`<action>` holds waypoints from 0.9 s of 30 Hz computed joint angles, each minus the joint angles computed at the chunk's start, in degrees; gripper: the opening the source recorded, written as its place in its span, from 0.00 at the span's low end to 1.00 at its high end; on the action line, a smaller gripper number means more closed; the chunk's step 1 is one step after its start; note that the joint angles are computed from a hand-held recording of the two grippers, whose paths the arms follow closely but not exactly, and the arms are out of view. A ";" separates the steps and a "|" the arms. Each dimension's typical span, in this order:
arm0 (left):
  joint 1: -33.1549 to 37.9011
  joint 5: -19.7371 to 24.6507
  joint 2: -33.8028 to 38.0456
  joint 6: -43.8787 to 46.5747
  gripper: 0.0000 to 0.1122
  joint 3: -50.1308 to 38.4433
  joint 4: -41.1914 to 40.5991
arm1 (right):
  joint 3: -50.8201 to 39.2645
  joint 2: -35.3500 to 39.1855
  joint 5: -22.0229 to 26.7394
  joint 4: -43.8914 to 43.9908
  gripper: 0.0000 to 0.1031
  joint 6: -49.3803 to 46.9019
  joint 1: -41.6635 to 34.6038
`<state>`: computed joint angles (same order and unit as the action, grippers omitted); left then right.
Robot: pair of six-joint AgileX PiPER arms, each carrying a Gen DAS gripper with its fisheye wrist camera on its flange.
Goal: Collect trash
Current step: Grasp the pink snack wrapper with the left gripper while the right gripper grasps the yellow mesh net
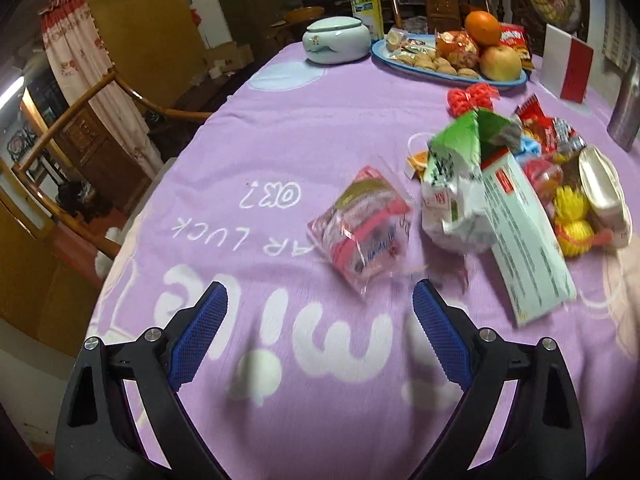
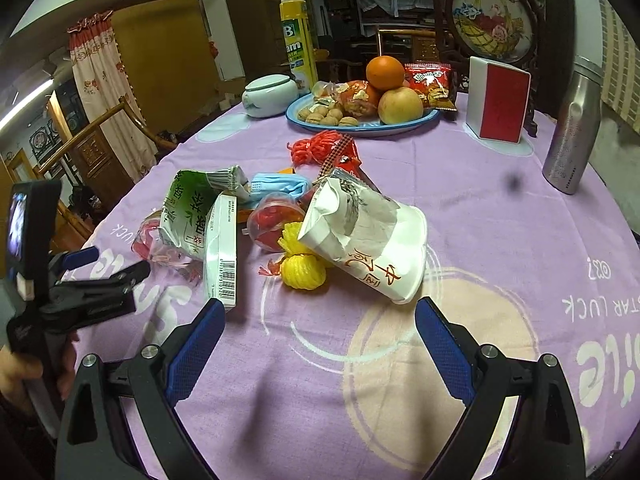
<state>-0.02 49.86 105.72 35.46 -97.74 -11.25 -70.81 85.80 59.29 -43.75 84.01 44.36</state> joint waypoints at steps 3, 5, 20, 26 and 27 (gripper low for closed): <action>-0.25 0.76 2.73 -1.34 0.80 -3.77 -0.04 | -0.31 0.45 -0.47 0.69 0.91 -0.92 -0.20; -0.58 0.44 3.97 -2.85 0.80 -5.29 0.78 | -0.35 0.62 -0.78 1.03 0.91 -1.11 -0.24; 1.01 6.31 6.31 -2.96 0.06 -10.38 -0.60 | 0.57 0.18 -0.42 1.34 0.91 -0.73 -1.62; 9.18 8.09 0.55 1.82 0.05 -6.36 -8.75 | 3.33 -1.33 0.17 -0.70 0.91 2.91 -3.11; 11.13 8.81 -0.54 3.48 0.05 -5.40 -10.73 | 3.69 -1.32 0.16 -0.77 0.91 3.30 -3.39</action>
<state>11.11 58.66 105.18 38.94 -103.14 -21.98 -67.11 84.49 59.44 -44.52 87.31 40.97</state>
